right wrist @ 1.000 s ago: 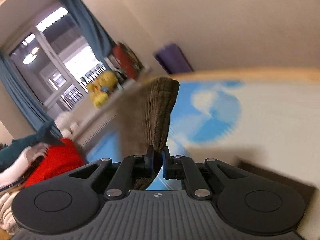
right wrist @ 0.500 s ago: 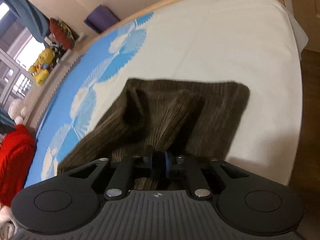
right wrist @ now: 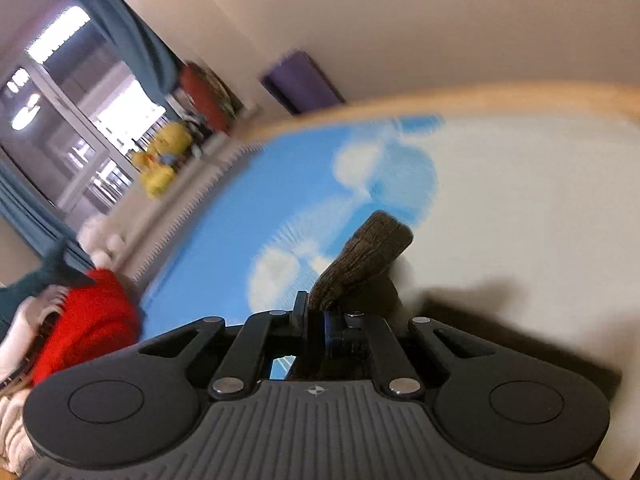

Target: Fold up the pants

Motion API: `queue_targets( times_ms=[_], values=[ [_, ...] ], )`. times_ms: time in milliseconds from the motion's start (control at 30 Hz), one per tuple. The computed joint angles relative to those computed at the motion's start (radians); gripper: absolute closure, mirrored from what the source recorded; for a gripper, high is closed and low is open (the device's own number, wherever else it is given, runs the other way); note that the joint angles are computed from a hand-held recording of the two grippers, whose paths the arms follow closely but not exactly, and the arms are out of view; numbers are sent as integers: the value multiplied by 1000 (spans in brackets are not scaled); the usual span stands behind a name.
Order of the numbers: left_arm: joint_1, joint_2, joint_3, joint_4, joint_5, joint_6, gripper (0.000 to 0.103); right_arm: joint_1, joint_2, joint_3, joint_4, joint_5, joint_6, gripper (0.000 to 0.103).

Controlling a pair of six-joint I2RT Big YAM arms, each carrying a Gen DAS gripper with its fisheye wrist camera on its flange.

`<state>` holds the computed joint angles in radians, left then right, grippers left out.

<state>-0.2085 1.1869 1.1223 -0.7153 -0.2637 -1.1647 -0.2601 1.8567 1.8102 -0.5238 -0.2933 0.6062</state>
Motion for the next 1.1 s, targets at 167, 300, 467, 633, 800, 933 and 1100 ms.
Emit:
queue_targets(
  times_ms=[167,300,467,633,800,933,1100],
  values=[
    [-38,-22,-124,-25,46,-51,96,-78,-99,-179,109,-108,-19,97],
    [-46,-20,-220,-37,116,-121,96,-148,-125,-397,135,-99,-75,97],
    [-61,-23,-210,-49,90,-99,96,-193,-81,-495,181,-131,-16,97],
    [-68,-14,-207,-56,71,-102,95,-189,-79,-436,141,-140,-42,97],
    [-71,-13,-220,-35,63,-71,91,-200,-57,-442,119,-127,-25,96],
    [-86,-13,-203,-66,36,-37,88,-218,-99,-509,163,-172,-30,92],
    [-83,-22,-215,-42,52,-49,75,-221,-124,-510,147,-214,-35,58]
  ],
)
